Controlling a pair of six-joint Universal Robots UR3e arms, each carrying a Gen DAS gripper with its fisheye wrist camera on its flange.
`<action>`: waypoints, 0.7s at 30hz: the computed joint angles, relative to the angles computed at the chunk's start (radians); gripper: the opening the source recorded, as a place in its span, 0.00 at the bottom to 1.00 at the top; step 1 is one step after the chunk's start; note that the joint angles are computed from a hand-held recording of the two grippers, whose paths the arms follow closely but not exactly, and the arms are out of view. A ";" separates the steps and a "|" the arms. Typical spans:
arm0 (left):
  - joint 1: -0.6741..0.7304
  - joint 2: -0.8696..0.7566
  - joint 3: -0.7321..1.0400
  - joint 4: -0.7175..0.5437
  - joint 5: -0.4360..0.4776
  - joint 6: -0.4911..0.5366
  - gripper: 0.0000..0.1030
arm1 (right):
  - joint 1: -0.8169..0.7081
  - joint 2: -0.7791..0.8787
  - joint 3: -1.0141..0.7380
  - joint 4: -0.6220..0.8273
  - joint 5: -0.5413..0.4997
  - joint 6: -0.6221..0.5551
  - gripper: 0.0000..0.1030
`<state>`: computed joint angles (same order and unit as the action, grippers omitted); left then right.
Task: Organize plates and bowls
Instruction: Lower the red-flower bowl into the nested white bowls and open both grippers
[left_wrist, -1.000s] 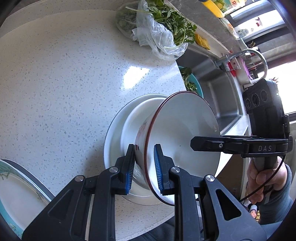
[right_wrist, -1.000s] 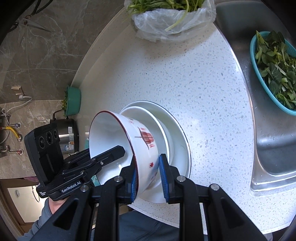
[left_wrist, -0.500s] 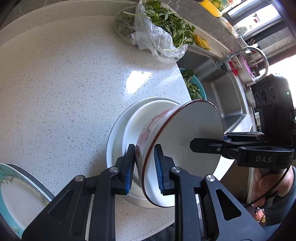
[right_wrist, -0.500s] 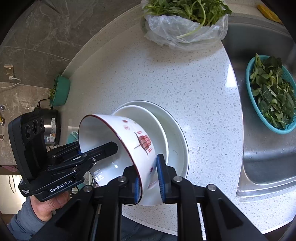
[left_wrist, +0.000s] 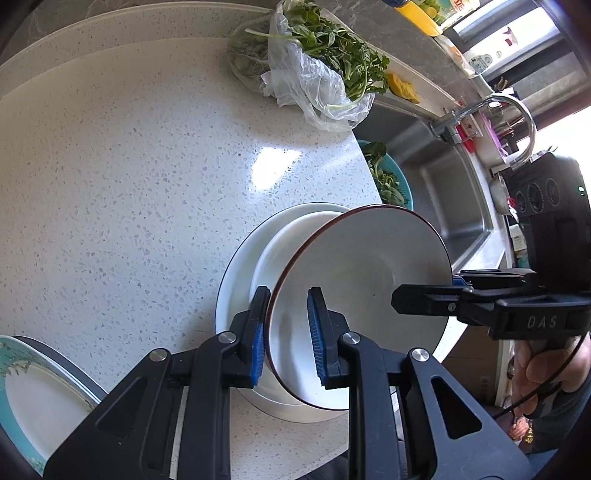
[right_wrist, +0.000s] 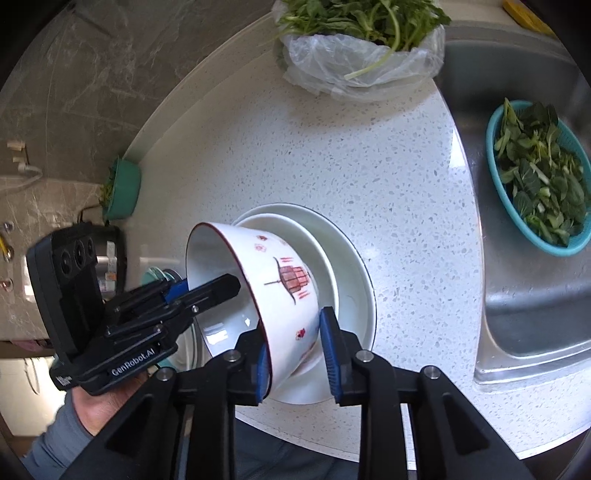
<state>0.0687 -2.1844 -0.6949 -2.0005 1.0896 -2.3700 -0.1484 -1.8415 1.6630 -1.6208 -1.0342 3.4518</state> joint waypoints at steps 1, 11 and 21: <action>-0.001 0.000 0.000 0.003 0.000 -0.005 0.19 | 0.008 0.011 -0.015 0.007 -0.009 -0.004 0.26; -0.008 0.072 -0.113 0.084 0.000 -0.043 0.19 | -0.043 0.047 -0.051 0.085 0.026 -0.060 0.23; 0.002 0.081 -0.123 0.078 0.000 -0.048 0.20 | 0.164 0.213 -0.288 0.104 -0.250 -0.050 0.15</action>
